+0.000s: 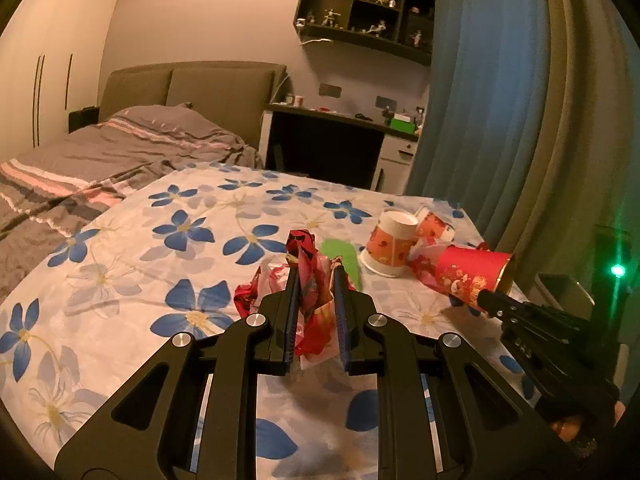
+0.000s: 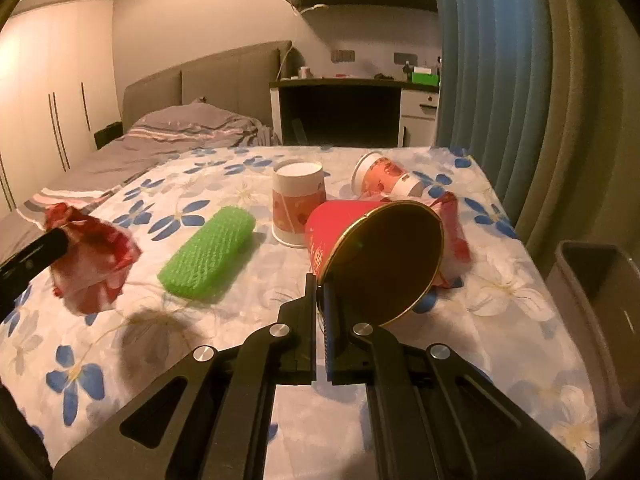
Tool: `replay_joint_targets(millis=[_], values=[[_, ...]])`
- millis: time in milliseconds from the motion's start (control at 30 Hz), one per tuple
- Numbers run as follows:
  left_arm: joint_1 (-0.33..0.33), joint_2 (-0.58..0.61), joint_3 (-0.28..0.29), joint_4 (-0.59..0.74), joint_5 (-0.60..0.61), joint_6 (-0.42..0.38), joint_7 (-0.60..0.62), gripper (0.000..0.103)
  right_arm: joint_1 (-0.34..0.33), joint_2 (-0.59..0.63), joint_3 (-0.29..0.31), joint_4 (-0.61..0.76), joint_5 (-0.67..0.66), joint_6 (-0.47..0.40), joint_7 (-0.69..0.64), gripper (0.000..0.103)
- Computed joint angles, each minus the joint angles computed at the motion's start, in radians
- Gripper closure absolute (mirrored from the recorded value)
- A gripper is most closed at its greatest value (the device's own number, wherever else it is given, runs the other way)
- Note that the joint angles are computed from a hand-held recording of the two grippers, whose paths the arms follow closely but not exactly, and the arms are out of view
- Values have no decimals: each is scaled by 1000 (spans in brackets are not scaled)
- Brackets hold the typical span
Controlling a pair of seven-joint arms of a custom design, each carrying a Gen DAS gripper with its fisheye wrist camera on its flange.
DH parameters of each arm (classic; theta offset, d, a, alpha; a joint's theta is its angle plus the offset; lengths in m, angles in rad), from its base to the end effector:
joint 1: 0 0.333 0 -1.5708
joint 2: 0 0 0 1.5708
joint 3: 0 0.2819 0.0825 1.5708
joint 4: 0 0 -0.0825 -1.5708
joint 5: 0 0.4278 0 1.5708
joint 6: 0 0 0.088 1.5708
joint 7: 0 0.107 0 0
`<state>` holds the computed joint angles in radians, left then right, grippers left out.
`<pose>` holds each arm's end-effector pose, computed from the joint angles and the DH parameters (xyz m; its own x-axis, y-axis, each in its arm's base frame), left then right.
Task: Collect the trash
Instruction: 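Carry the red wrapper and red cup to the grey bin and open both grippers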
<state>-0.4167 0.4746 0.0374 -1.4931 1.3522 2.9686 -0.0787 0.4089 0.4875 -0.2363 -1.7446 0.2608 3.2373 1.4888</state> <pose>0.6659 -0.3421 0.4229 -0.1029 -0.9774 0.1848 -0.4345 -0.1230 -0.8922 0.7181 0.1234 0.3711 0.0848 -0.9960 -0.0284 -0.5232 -0.0202 -0.8520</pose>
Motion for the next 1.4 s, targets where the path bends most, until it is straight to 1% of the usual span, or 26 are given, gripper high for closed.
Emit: replay_joint_targets(millis=[100,167,333,367,467,567,700,800,933,1133,1400], values=[[-13,-10,1,-4,32,-5,-21,87,34,-51,-30,-79,9,55,-19,99],[-16,-14,-6,-6,41,-11,-18,87,37,-89,-28,-130,28,88,-50,99],[-26,-20,-26,-5,57,-29,-8,87,-23,-165,42,-224,64,148,-115,99],[-28,-19,-30,-3,57,-31,-2,87,-52,-182,72,-244,59,159,-121,99],[-33,-15,-39,4,54,-32,9,87,-92,-212,116,-283,76,182,-153,99],[-42,-11,-43,12,52,-34,16,87,-161,-251,183,-334,70,208,-164,99],[-54,3,-50,30,30,-34,51,87,-191,-278,214,-372,103,235,-200,99],[-66,16,-51,48,6,-33,86,87,-237,-301,247,-404,78,250,-176,99],[-84,39,-47,76,-33,-27,131,87,-260,-318,255,-433,69,268,-159,99],[-112,85,-41,128,-118,-19,227,87,-257,-339,238,-460,112,290,-185,99],[-155,181,-41,244,-277,-2,413,87,-275,-354,226,-483,146,308,-201,99]])
